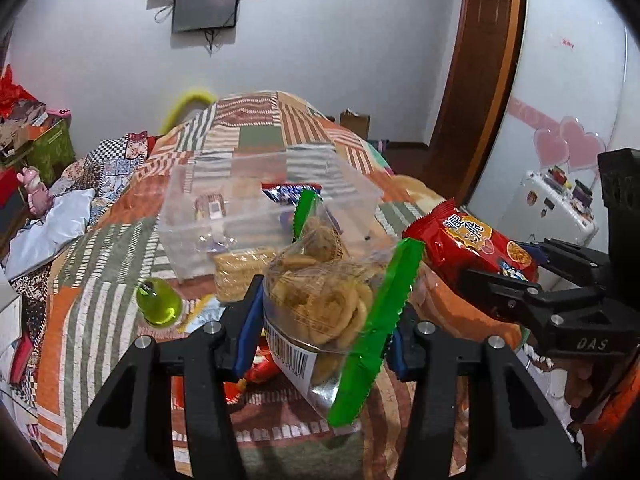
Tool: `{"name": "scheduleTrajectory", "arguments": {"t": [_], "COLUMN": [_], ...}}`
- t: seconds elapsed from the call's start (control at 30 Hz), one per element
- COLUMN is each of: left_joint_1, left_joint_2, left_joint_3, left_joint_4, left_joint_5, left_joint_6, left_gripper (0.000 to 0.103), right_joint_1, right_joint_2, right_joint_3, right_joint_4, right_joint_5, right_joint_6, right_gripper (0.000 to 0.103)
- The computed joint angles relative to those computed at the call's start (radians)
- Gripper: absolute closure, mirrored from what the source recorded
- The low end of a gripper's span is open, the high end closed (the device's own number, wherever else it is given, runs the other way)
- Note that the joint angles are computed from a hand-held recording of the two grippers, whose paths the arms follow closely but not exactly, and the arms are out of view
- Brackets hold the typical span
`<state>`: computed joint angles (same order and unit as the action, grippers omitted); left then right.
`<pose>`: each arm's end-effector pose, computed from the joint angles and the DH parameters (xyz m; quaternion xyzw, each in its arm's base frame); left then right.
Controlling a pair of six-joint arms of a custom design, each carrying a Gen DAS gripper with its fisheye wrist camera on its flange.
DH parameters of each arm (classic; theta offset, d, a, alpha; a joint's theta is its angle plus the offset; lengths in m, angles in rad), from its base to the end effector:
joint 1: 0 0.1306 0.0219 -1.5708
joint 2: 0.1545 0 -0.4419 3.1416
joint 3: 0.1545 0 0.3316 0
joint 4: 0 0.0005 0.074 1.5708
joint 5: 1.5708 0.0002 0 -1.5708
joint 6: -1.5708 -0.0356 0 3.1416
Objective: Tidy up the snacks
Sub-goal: 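Lift both bags and carry them over the clear box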
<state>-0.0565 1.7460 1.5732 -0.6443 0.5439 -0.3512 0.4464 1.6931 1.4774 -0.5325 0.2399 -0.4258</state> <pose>0.5610 -0.0507 0.4154 0.2781 0.8571 -0.1950 0.3873 0.4964 0.2276 0.4107 0.0385 0.9105 0.0682 0.4061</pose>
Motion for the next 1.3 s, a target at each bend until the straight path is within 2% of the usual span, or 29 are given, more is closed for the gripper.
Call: {"name": "scheduleTrajectory", "arguments": {"t": [0.3, 0.77, 1.07, 1.3], "left_joint_1": [0.023, 0.024, 0.01, -0.001], "left_joint_2": [0.043, 0.198, 0.342, 0.449], "left_joint_3": [0.097, 0.354, 0.564, 0.722], "left_joint_4": [0.004, -0.032, -0.143, -0.246], "left_joint_5": [0.001, -0.026, -0.061, -0.104], "left_joint_6": [0.047, 0.11, 0.12, 0.096], "left_gripper": [0.052, 0.052, 0.052, 0.052], "right_joint_1": [-0.018, -0.06, -0.083, -0.096], "right_joint_2": [0.049, 0.191, 0.302, 0.409], "right_joint_3": [0.098, 0.344, 0.505, 0.659], "right_joint_4": [0.013, -0.05, -0.144, -0.258], "right_joint_5": [-0.009, -0.057, -0.087, -0.13], "right_joint_6": [0.02, 0.05, 0.07, 0.098], "right_gripper": [0.036, 0.036, 0.036, 0.036]}}
